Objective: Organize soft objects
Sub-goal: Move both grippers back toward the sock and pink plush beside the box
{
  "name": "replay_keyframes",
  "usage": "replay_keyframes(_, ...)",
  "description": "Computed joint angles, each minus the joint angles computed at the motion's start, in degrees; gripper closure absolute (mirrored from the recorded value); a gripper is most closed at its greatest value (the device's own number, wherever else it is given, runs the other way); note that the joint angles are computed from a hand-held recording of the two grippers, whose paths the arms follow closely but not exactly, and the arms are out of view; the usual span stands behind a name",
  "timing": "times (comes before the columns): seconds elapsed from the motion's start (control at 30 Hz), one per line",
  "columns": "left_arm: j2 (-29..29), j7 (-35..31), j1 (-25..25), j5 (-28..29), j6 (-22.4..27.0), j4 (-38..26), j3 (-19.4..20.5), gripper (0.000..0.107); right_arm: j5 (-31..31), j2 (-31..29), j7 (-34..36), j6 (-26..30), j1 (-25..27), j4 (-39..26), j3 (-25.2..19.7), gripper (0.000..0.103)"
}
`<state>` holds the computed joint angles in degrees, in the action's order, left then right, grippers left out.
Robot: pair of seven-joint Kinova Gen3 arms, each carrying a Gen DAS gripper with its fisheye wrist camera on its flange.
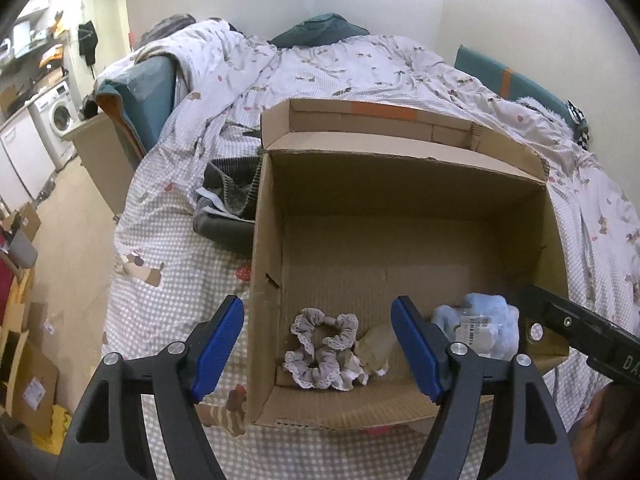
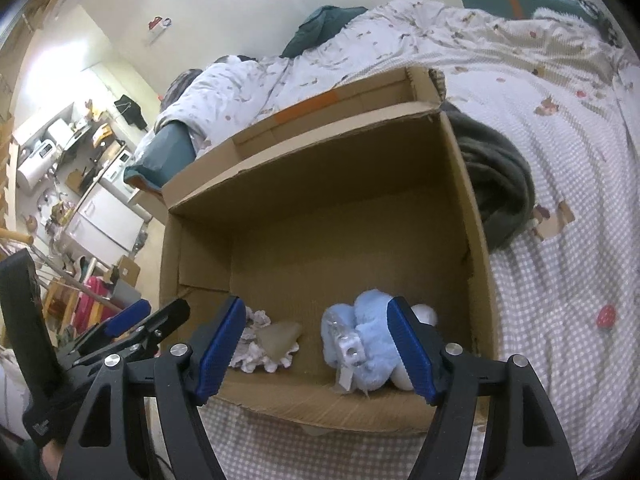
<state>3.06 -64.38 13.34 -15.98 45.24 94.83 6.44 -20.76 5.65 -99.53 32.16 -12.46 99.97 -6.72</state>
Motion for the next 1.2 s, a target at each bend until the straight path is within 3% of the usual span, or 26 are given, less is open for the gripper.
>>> replay_keyframes(0.47, -4.5, -0.7, -2.0, 0.8, 0.4, 2.8, 0.4, 0.034, 8.2, -3.8, -8.6, 1.3, -1.9, 2.1, 0.6, 0.026)
replay_keyframes(0.8, -6.8, 1.4, -3.3, -1.1, 1.8, 5.6, 1.7, 0.034, 7.8, -6.8, -12.4, 1.8, -2.6, 5.9, 0.3, 0.026)
replay_keyframes(0.97, -7.5, 4.6, -4.1, -3.1, 0.0, 7.0, 2.1, 0.034, 7.0, -8.5, -13.3, 1.5, -3.1, 8.2, 0.1, 0.026)
replay_keyframes(1.2, -10.1, 5.4, -5.4, -2.6, -3.4, 9.0, 1.8, 0.034, 11.8, -9.4, -17.9, 3.4, -3.6, 8.8, -1.0, 0.026)
